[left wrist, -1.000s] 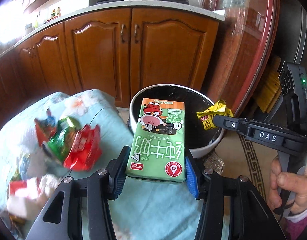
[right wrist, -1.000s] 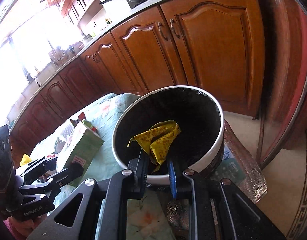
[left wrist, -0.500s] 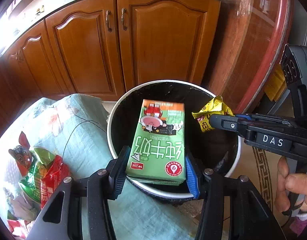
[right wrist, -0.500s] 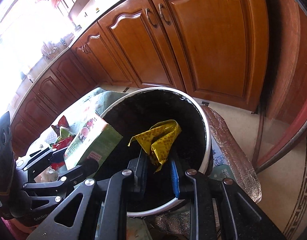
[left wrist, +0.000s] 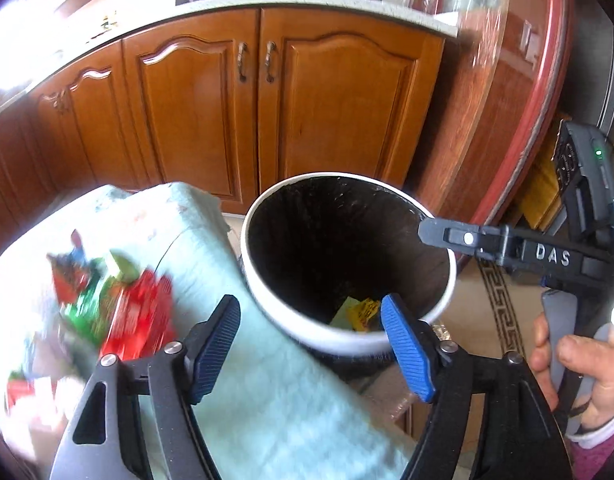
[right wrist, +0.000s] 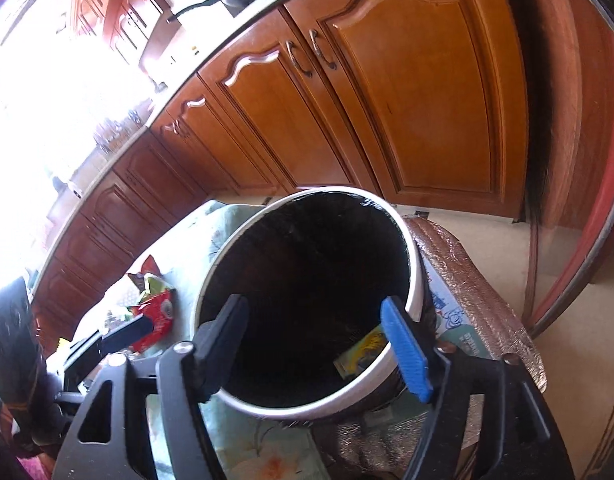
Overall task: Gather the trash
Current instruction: 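Move both open tools back over the trash on the table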
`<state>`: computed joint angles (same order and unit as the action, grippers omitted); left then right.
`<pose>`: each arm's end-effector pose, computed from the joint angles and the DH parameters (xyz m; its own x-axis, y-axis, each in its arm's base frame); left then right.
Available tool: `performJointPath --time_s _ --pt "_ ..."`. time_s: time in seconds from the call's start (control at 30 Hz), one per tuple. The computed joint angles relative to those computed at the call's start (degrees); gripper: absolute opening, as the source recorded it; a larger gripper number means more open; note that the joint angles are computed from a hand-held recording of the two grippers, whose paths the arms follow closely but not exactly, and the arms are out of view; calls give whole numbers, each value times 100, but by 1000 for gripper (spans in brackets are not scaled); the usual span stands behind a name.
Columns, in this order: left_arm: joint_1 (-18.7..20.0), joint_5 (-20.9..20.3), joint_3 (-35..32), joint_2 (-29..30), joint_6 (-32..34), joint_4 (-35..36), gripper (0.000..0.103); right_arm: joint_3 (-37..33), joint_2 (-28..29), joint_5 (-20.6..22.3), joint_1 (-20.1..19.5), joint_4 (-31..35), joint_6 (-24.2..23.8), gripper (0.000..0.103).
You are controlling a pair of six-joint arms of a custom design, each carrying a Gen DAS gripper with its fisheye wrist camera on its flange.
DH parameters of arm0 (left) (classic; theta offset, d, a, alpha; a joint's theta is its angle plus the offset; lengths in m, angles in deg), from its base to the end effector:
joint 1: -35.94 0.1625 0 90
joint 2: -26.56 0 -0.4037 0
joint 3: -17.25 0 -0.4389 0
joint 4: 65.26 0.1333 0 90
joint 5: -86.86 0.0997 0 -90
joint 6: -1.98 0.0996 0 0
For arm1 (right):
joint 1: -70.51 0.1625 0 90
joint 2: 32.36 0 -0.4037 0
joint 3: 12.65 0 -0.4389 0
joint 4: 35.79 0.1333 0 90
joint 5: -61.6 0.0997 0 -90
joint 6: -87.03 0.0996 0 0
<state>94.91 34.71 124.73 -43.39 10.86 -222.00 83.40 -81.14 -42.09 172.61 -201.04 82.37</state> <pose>-0.1488 -0.6245 0.2544 -0.7516 0.2641 -0.6045 0.5728 0.7157 -0.3995 0.2535 -0.6588 0.1051 -0.9550 -0.1649 0.2464 -0.2636 0.8529 -0.4506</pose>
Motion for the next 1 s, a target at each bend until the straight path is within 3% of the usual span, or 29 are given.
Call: performJointPath --time_s 0.17,0.43,0.7,1.0 --pt "-110 63 842 -687 -318 -331 75 511 -160 118 125 -636 132 81" --pt "-234 436 1865 -1974 -936 -47 75 1152 -269 316 371 -1176 372 82" --pt "-302 1001 2558 -3242 -1585 542 75 1367 -150 432 665 -1182 471 82" --pt "-345 1414 2795 -4096 -2030 1012 78 1223 227 424 988 -1002 333 82"
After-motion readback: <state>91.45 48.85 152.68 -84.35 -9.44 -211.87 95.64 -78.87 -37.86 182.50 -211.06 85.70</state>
